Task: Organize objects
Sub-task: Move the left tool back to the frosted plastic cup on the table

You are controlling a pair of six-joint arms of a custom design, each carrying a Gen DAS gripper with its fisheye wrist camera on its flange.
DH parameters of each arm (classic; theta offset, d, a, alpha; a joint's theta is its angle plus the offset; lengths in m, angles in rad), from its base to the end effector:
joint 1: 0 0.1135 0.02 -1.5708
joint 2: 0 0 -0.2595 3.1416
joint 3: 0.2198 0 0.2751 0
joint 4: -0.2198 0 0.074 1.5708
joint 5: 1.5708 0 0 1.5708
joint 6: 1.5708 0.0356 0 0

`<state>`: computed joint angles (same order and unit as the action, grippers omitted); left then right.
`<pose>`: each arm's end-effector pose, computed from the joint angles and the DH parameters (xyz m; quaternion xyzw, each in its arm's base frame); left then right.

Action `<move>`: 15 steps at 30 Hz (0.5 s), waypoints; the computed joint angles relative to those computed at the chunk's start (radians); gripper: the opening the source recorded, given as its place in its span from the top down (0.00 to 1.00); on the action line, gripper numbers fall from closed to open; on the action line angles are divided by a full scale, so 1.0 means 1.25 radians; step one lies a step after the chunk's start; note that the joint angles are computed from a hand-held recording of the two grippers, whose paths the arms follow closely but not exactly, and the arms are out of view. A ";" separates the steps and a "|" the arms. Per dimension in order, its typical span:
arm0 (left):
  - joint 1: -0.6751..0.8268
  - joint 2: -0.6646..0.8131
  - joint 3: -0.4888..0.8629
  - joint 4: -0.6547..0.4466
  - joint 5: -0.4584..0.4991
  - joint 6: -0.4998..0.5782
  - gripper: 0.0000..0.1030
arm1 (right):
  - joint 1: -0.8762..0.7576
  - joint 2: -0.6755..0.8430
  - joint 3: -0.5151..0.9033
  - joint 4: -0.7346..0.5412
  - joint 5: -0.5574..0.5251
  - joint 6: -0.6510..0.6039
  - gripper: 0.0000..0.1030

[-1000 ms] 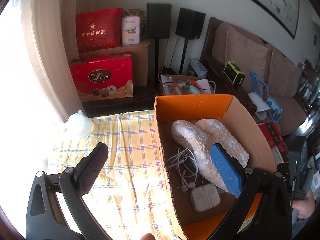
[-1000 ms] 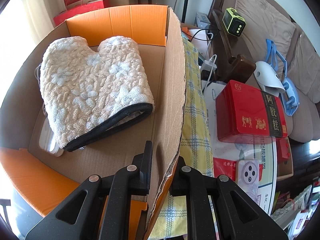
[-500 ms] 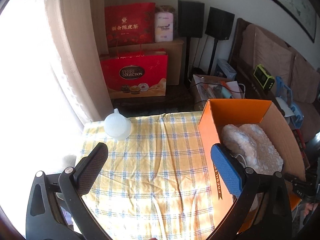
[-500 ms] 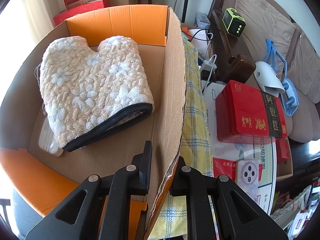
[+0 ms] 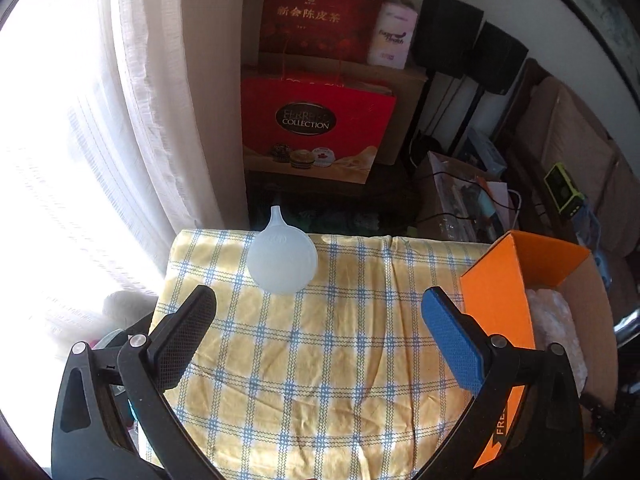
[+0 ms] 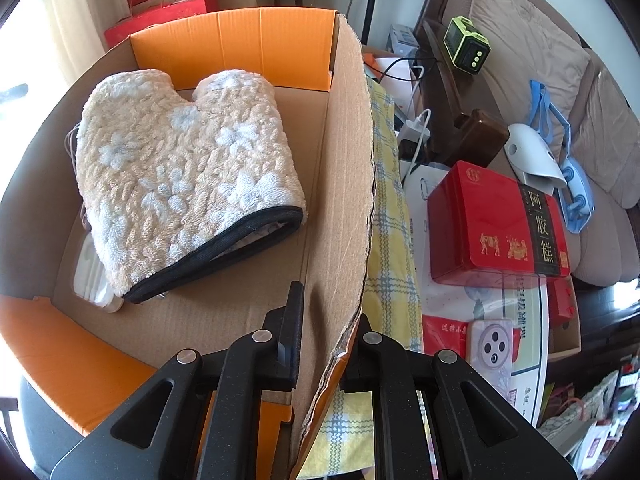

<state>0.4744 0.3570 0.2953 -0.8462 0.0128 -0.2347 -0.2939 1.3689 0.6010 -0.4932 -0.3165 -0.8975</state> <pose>0.1034 0.0526 0.1611 -0.3263 0.8875 0.0329 0.3238 0.2287 -0.0577 0.1217 -0.3132 0.9244 0.0434 0.2134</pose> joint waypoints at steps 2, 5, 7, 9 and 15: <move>0.073 0.077 -0.003 0.068 0.048 0.049 0.00 | 0.002 0.000 0.000 0.001 0.000 0.002 0.88; 0.106 0.196 -0.005 0.167 0.061 0.076 0.00 | 0.001 -0.002 -0.002 0.003 0.000 0.002 0.88; 0.103 0.278 -0.005 0.233 0.054 0.076 0.00 | 0.000 -0.001 -0.004 0.005 -0.001 0.002 0.88; 0.090 0.346 -0.004 0.292 0.034 0.063 0.00 | -0.001 -0.002 -0.004 0.005 -0.002 0.002 0.88; 0.054 0.515 0.011 0.419 0.009 0.030 0.04 | 0.000 -0.001 -0.004 0.005 0.001 0.001 0.88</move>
<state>0.5423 1.0007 0.3097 -0.3223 0.0242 -0.1976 -0.2936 1.3673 0.5961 -0.4864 -0.3154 -0.8963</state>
